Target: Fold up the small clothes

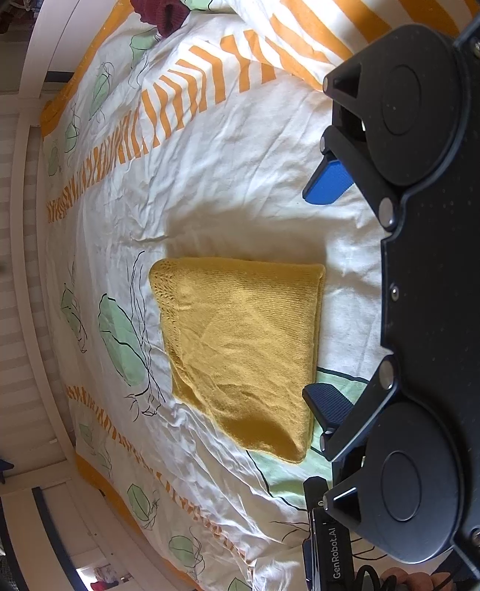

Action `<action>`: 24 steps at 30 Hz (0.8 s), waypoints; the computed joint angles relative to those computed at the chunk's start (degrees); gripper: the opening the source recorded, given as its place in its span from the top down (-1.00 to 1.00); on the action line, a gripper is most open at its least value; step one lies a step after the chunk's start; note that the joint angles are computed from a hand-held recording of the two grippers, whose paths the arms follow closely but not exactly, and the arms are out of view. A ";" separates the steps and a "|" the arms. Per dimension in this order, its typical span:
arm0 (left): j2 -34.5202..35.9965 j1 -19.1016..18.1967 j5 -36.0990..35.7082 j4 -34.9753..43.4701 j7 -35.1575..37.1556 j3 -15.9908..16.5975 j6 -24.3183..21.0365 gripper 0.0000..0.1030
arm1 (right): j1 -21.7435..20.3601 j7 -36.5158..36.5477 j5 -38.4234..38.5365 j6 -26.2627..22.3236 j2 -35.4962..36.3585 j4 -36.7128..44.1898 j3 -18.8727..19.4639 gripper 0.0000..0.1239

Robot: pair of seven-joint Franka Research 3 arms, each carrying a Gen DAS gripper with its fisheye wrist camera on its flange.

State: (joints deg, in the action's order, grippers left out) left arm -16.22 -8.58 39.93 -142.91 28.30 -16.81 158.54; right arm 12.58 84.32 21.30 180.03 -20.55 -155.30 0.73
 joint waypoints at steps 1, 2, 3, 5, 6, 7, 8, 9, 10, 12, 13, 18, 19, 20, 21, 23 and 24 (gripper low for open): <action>0.07 -0.05 -0.05 0.05 0.11 0.02 -0.05 -0.97 | 0.02 -0.06 -0.05 -0.13 0.10 0.14 -0.08 -0.65; 0.13 -0.08 -0.11 0.10 0.17 0.04 -0.09 -0.97 | 0.17 -0.19 -0.03 -0.19 0.17 0.23 -0.26 -0.66; 0.28 -0.14 -0.28 0.21 0.32 0.13 -0.12 -0.97 | 0.42 -0.38 0.04 -0.21 0.42 0.46 -0.53 -0.65; 0.39 -0.23 -0.68 0.23 0.58 0.34 -0.06 -0.97 | 0.80 -0.65 0.28 -0.32 0.78 0.79 -0.89 -0.66; 0.43 -0.25 -0.81 0.24 0.70 0.40 -0.04 -0.97 | 1.12 -0.87 0.49 -0.34 0.89 0.89 -1.18 -0.66; 0.52 -0.27 -0.88 0.38 0.73 0.33 -0.20 -0.97 | 1.29 -0.94 0.69 -0.22 1.01 0.91 -1.24 -0.66; 0.57 -0.29 -0.92 0.44 0.81 0.32 -0.27 -0.97 | 1.39 -0.98 0.84 -0.15 1.14 0.97 -1.25 -0.65; 0.64 -0.31 -0.95 0.50 0.89 0.33 -0.31 -0.97 | 1.53 -1.06 1.00 -0.11 1.23 1.03 -1.33 -0.65; 0.71 -0.30 -0.95 0.60 0.91 0.33 -0.38 -0.97 | 1.64 -1.13 1.16 -0.13 1.32 1.09 -1.39 -0.65; 0.73 -0.24 -0.77 0.65 0.64 0.23 -0.45 -0.97 | 1.96 -1.35 1.50 -0.04 1.49 1.16 -1.62 -0.65; 0.82 -0.23 -0.75 0.72 0.66 0.27 -0.41 -0.97 | 1.94 -1.40 1.58 -0.05 1.51 1.17 -1.58 -0.66; 0.97 -0.14 -0.18 1.07 0.12 0.03 -1.04 -0.97 | 2.45 -1.72 2.27 -0.10 1.87 1.40 -1.87 -0.65; 1.02 -0.18 -0.10 1.17 0.06 0.03 -1.19 -0.97 | 2.54 -1.82 2.39 -0.17 1.95 1.48 -1.94 -0.66; 1.03 -0.15 0.09 1.23 -0.16 0.01 -1.26 -0.97 | 2.61 -1.87 2.52 -0.16 2.04 1.54 -1.95 -0.65; 1.05 -0.12 0.25 1.31 -0.37 0.00 -1.36 -0.97 | 2.81 -1.99 2.71 -0.13 2.14 1.59 -2.10 -0.65; 1.06 -0.13 0.54 1.36 -0.59 0.06 -1.29 -0.97 | 2.78 -1.99 2.93 -0.22 2.16 1.62 -2.03 -0.65; 1.10 -0.18 0.60 1.40 -0.57 0.09 -1.30 -0.97 | 2.92 -2.07 3.09 -0.17 2.19 1.63 -2.13 -0.65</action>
State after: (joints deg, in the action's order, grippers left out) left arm -15.11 -8.76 40.53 -141.50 27.73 -16.72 157.23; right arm 15.50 82.26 24.39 179.85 -18.36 -153.67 -1.40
